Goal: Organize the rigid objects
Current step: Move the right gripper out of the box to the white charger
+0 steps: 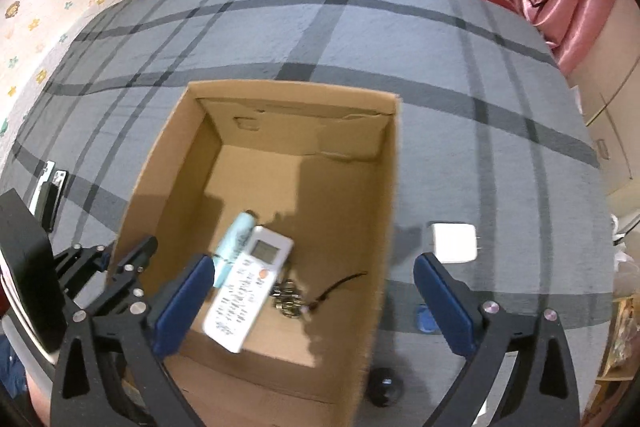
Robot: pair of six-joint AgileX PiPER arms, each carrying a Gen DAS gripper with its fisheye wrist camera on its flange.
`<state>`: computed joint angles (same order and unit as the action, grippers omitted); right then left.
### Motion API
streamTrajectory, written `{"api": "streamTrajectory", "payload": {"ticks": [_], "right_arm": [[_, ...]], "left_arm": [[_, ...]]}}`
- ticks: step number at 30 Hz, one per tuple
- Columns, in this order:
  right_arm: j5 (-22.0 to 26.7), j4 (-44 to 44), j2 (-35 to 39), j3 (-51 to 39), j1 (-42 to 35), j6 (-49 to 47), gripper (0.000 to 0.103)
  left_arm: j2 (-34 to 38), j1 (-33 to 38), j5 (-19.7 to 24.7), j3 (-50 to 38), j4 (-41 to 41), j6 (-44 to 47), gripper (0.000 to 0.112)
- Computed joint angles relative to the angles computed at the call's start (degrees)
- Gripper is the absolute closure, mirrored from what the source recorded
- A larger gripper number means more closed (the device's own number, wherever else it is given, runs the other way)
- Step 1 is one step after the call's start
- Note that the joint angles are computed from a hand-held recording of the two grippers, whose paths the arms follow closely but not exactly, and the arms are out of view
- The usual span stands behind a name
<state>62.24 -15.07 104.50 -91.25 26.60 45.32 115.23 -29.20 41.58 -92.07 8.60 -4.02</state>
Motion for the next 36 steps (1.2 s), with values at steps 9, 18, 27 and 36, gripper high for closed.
{"api": "streamTrajectory", "payload": {"ticks": [9, 18, 27, 36], "right_arm": [[-0.5, -1.9, -9.0, 9.7, -3.5, 0.8, 0.001], [-1.3, -4.2, -17.8, 21.2, -6.3, 3.2, 0.001], [-4.4, -4.0, -24.6, 33.8, -9.3, 5.4, 0.001], [-8.7, -3.1, -28.4, 45.4, -11.0, 8.3, 0.001]], "left_arm": [[-0.2, -0.1, 0.2, 0.0, 0.0, 0.0, 0.098], [-0.3, -0.1, 0.1, 0.2, 0.1, 0.0, 0.098], [-0.5, -0.2, -0.2, 0.6, 0.3, -0.3, 0.098], [-0.8, -0.4, -0.4, 1.2, 1.0, -0.8, 0.098]]}}
